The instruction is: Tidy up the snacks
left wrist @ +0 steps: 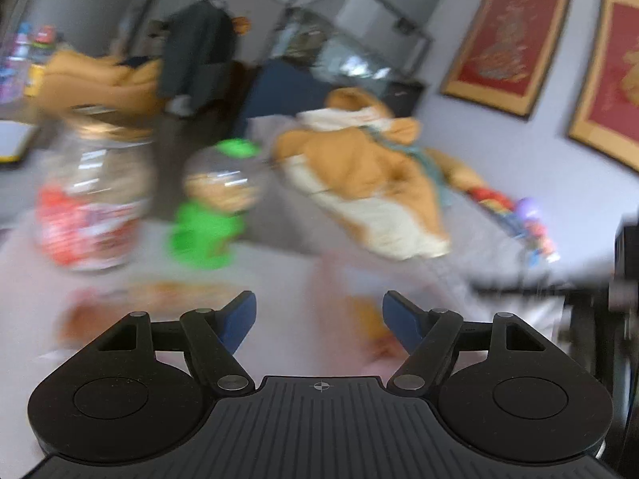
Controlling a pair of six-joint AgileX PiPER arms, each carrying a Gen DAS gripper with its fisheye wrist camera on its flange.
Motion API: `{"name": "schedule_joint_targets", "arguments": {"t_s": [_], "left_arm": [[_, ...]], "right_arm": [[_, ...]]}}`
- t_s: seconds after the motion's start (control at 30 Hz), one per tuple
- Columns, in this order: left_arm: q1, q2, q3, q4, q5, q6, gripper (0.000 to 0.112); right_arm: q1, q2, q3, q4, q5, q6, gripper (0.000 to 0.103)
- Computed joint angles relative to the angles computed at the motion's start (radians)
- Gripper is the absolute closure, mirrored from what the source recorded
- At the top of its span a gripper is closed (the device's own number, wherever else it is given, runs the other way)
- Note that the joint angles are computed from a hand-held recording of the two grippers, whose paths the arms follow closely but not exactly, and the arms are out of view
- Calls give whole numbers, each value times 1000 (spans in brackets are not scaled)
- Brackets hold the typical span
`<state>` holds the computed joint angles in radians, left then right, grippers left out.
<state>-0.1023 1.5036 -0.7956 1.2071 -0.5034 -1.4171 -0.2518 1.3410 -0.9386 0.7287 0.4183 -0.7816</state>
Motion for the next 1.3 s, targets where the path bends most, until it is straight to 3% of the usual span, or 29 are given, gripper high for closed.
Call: {"name": "schedule_joint_targets", "arguments": {"t_s": [0.07,0.1,0.13,0.23,0.4,0.5,0.6,0.7,0.8,0.87,0.9,0.93,1.0,1.07,1.17,1.3], "left_arm": [[95,-43,67,41,0,-14,35],[148,-59,97,48,-6,-16,35],[204,-70,122,52,-16,-16,35],[338,-74,160,58,-29,-9,35],[476,2,196,-46,-139,71,35],[501,44,217,-95,-245,159,36],[502,73,192,-46,-272,136,36],[478,93,184,-19,-266,144,37],[454,101,183,2,-241,155,41],[458,110,186,0,-252,166,42],[465,115,186,0,-262,162,42],[472,118,188,0,-271,158,42],[486,121,191,3,-286,146,42],[491,115,201,-6,-292,153,42],[477,92,216,-33,-274,187,42],[449,62,237,-61,-253,231,42]], "right_arm": [[37,92,-91,-17,-40,39,55],[58,137,-137,-69,-51,103,37],[82,187,-184,-152,-67,203,28],[168,274,-250,-365,-96,460,28],[346,299,-246,-464,-67,577,27],[473,368,-321,-576,-22,730,19],[600,482,-441,-799,13,945,19],[678,587,-524,-1098,-41,1210,19],[687,708,-656,-1247,-65,1368,19],[685,796,-791,-1186,1,1323,23],[682,839,-869,-1120,62,1255,35],[678,877,-942,-1051,125,1181,54],[669,892,-978,-953,189,1070,60],[659,829,-878,-881,157,1000,61],[635,705,-684,-643,116,735,62],[630,527,-410,-453,58,459,62]]}}
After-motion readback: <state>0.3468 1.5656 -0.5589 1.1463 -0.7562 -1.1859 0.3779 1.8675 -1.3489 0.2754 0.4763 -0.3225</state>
